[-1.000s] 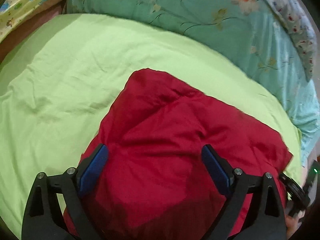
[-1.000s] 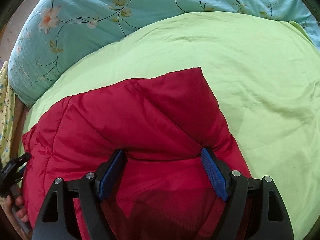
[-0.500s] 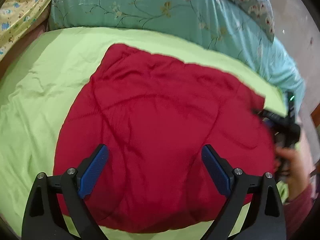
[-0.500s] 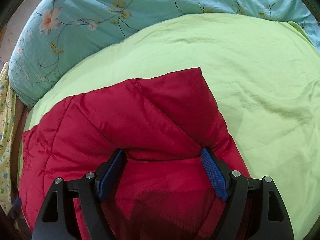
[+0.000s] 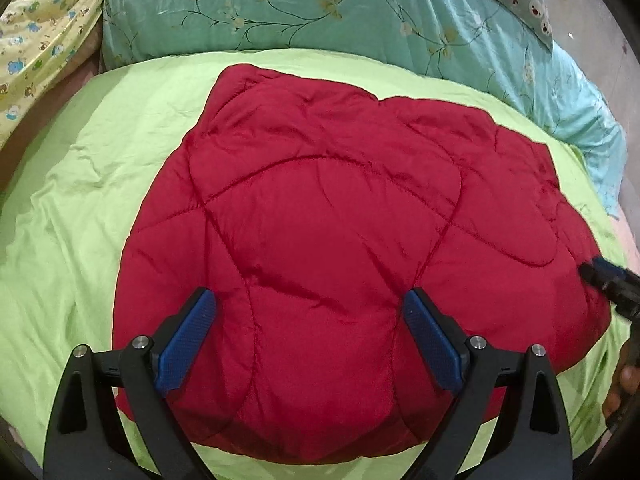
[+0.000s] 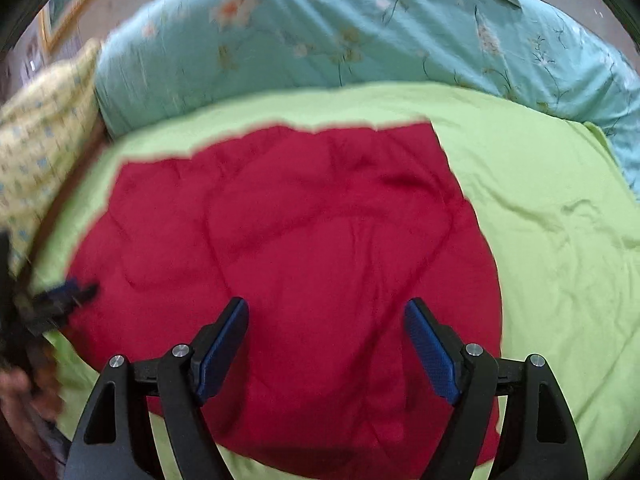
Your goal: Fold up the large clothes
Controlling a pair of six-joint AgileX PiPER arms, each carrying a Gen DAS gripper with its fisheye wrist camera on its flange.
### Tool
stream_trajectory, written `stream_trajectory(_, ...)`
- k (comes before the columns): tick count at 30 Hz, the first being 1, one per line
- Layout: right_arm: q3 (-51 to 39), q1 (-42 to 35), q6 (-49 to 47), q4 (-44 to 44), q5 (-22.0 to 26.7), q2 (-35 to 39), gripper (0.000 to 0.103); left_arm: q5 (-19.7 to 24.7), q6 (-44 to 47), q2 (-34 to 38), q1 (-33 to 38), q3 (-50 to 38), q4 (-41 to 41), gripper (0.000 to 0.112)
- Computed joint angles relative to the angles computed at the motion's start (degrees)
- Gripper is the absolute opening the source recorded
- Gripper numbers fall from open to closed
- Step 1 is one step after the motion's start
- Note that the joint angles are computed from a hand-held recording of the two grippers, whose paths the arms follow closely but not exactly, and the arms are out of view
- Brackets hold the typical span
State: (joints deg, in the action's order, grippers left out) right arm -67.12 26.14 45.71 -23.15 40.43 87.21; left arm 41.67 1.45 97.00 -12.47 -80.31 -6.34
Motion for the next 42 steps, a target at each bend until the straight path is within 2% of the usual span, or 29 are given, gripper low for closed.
stream_trajectory(4,5.56,-3.23,-2.19,4.88,-5.73,-1.61,0.082,-0.78,-2.61,-0.42,-1.4,1.15,3.68,0.097)
stream_trajectory(11,6.66,-5.41,-6.26,9.32,-7.63,-1.67,0.082,-2.97,-6.91,-0.98,-3.15,3.33,8.97,0.098)
stream_trajectory(20,7.03,-1.95,1.46,2.92,-6.28,-1.61,0.082,-4.54,-8.27,-1.04,-3.7,4.36,10.77,0.099)
stream_trajectory(30,7.58,-0.44,6.1,-0.3,-5.46,-1.86,0.082,-4.68,-8.12,-1.13,-3.6,4.55,10.32,0.099)
stream_trajectory(42,7.91,-0.77,5.2,1.1,-5.57,-2.55,0.082,-0.8,-1.43,-4.19,-0.85,2.19,1.47,0.098)
